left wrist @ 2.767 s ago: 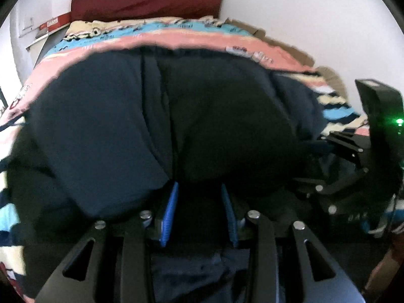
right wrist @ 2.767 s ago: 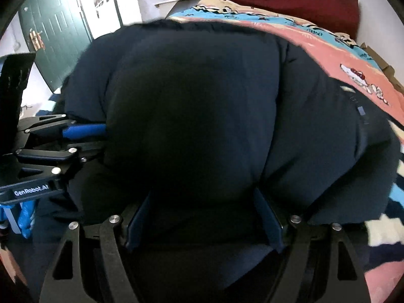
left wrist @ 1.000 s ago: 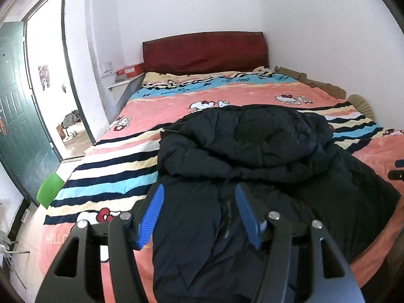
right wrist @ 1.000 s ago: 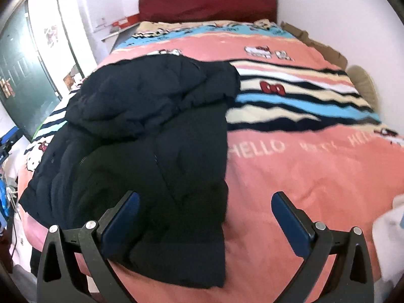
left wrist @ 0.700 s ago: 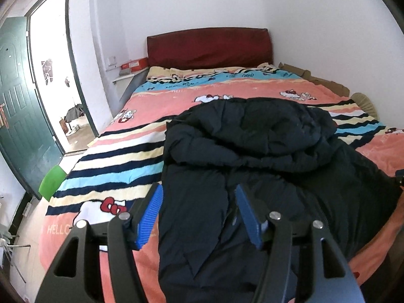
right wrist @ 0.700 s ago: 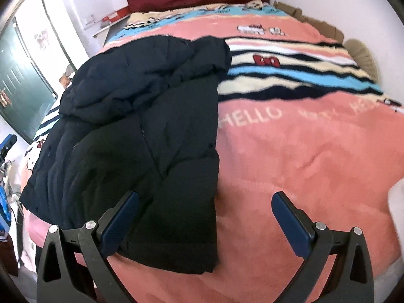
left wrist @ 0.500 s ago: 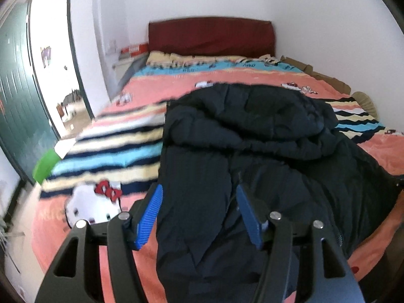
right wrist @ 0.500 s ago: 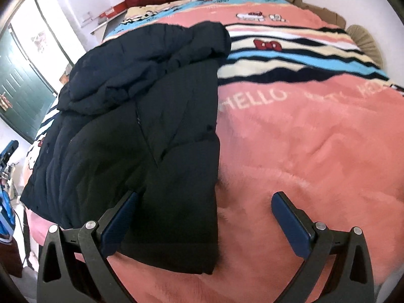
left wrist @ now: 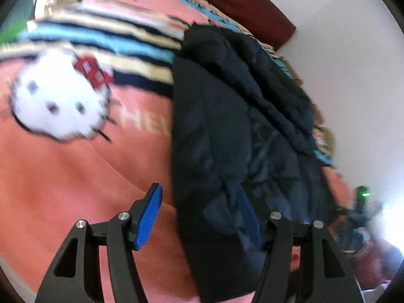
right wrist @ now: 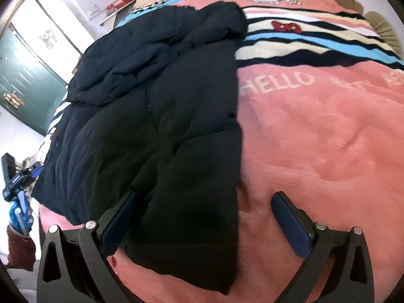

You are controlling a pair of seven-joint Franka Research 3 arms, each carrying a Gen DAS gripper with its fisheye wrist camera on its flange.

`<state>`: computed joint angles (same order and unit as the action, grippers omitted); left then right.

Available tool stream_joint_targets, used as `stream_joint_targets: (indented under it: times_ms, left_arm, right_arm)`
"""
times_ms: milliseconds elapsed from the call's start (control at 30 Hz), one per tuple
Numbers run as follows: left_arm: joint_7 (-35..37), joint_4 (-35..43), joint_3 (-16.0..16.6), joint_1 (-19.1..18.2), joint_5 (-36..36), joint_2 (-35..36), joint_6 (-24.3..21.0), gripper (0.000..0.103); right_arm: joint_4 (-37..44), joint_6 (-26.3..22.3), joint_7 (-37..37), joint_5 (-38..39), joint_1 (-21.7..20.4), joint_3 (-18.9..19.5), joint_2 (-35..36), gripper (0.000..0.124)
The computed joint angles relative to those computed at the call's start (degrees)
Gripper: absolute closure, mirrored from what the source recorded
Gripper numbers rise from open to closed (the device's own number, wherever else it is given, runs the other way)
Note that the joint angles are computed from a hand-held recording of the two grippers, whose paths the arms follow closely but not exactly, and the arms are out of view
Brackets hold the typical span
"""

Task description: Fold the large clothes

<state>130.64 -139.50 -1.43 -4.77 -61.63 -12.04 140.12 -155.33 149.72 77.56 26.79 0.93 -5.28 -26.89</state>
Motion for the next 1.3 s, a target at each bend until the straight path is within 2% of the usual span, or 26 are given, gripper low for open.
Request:
stream_joint_targets:
  times_ms: [33,133,333,400,467,533,700,767,833,933,1100,1233,1300]
  left_arm:
    - [0.5,0.5,0.6,-0.2,-1.1,0.9,-2.7,0.044]
    - [0.8,1.2,0.1,0.1,-2.0,2.5,-7.0,0.044]
    - [2.0,0.9,-0.7,1.8,-5.2,4.2,-15.7,0.043]
    - [3.4,-0.1,-1.2,2.0,-6.2,3.4,-15.8,0.043]
    - [4.2,-0.7,-1.0,2.2,-8.0,2.8,-16.5,0.045]
    - [4.4,-1.2,-1.1,2.3,-9.3,2.2,-16.6,0.045]
    - [3.4,-1.1,-1.6,2.0,-7.4,1.8,-16.8,0.054]
    - [3.3,-1.1,-1.8,1.7,-7.1,1.6,-16.3,0.068]
    - [3.4,-0.6,-2.0,1.2,-8.0,1.7,-15.7,0.078]
    - [3.6,-0.2,-1.9,0.8,-8.6,1.0,-15.9,0.085]
    - [4.7,1.2,-0.8,0.6,-10.3,-0.3,-18.0,0.087]
    - [5.9,3.5,0.3,1.0,-16.0,-0.4,-20.0,0.088]
    - [6.6,5.3,1.2,1.5,-21.2,0.4,-22.4,0.088]
  right_arm:
    - [0.5,-0.7,-0.7,0.9,0.6,-0.8,0.5,0.021]
    - [1.6,-2.4,-3.5,4.4,1.9,-2.7,1.4,0.021]
    - [1.9,-8.8,-11.9,15.0,3.0,-7.0,-0.3,0.021]
    - [1.6,-10.4,-13.6,17.0,2.6,-6.8,-0.8,0.022]
    - [1.3,-10.9,-13.8,16.8,1.7,-5.3,-1.1,0.03]
    - [1.0,-10.9,-13.8,16.4,1.1,-4.5,-1.2,0.057]
    - [0.1,-11.2,-14.6,17.8,0.2,-4.6,-1.4,0.067]
    - [-0.1,-10.5,-14.4,16.7,0.1,-3.5,-1.6,0.071]
    - [-0.4,-9.7,-15.6,17.1,0.7,-3.5,-1.7,0.09]
    - [-0.4,-8.5,-18.0,18.5,1.6,-4.1,-2.4,0.101]
    - [-0.5,-6.4,-24.6,26.3,3.7,-7.1,-5.0,0.106]
    - [0.8,-4.3,-31.4,36.7,6.1,-9.5,-5.2,0.107]
    - [2.1,-5.7,-36.6,43.9,6.8,-12.1,-4.5,0.109]
